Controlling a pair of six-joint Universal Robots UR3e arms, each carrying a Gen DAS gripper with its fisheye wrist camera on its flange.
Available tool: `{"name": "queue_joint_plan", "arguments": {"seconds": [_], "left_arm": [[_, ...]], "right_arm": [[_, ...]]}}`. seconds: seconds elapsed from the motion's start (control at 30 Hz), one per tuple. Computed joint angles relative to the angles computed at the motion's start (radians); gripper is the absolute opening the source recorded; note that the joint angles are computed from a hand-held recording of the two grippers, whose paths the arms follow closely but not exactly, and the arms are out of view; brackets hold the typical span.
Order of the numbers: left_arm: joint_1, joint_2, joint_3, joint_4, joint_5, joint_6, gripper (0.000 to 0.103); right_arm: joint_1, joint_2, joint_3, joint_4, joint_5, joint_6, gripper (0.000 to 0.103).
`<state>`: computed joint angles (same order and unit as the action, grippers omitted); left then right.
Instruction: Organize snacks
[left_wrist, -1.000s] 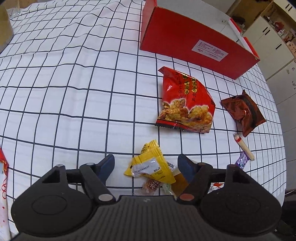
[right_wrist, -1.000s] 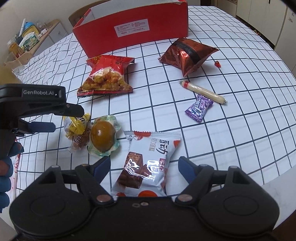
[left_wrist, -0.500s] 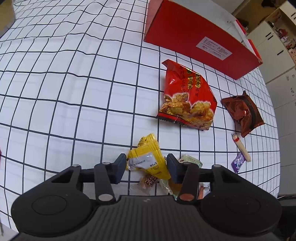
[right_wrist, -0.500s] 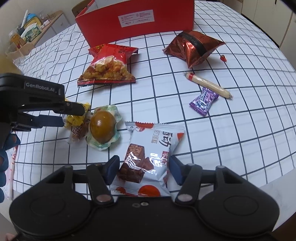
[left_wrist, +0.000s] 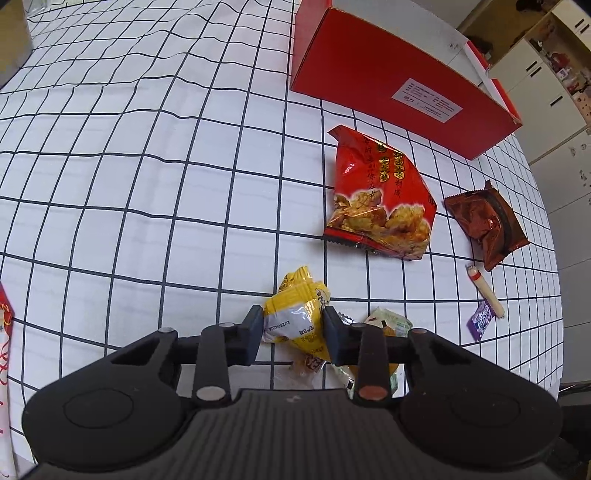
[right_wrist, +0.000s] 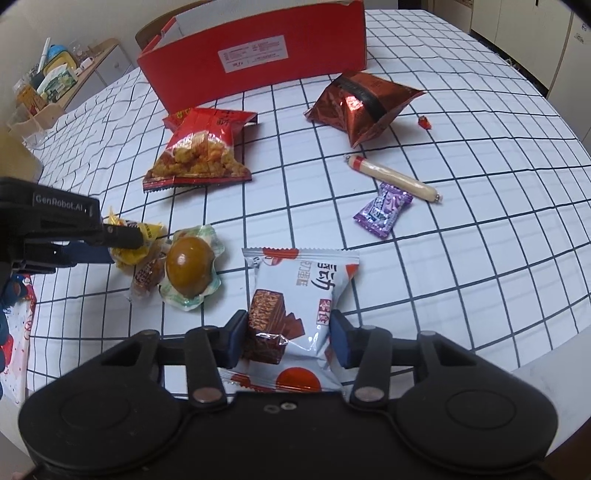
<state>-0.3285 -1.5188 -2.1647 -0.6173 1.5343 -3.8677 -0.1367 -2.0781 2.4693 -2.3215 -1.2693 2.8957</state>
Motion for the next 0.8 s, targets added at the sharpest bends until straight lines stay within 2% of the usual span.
{"name": "queue_joint_plan", "arguments": {"seconds": [0.2, 0.47, 0.8], "left_arm": [[0.020, 0.068, -0.026, -0.044, -0.020, 0.004, 0.034], [-0.008, 0.150, 0.031, -0.132, 0.007, 0.041, 0.034], [-0.022, 0.188, 0.142, -0.196, 0.005, 0.097, 0.034]], "right_arm": [[-0.056, -0.085, -0.008, 0.085, 0.034, -0.031, 0.046], [-0.108, -0.177, -0.093, 0.233, 0.079, -0.097, 0.046], [-0.115, -0.153, -0.269, 0.341, 0.122, -0.140, 0.046]]}}
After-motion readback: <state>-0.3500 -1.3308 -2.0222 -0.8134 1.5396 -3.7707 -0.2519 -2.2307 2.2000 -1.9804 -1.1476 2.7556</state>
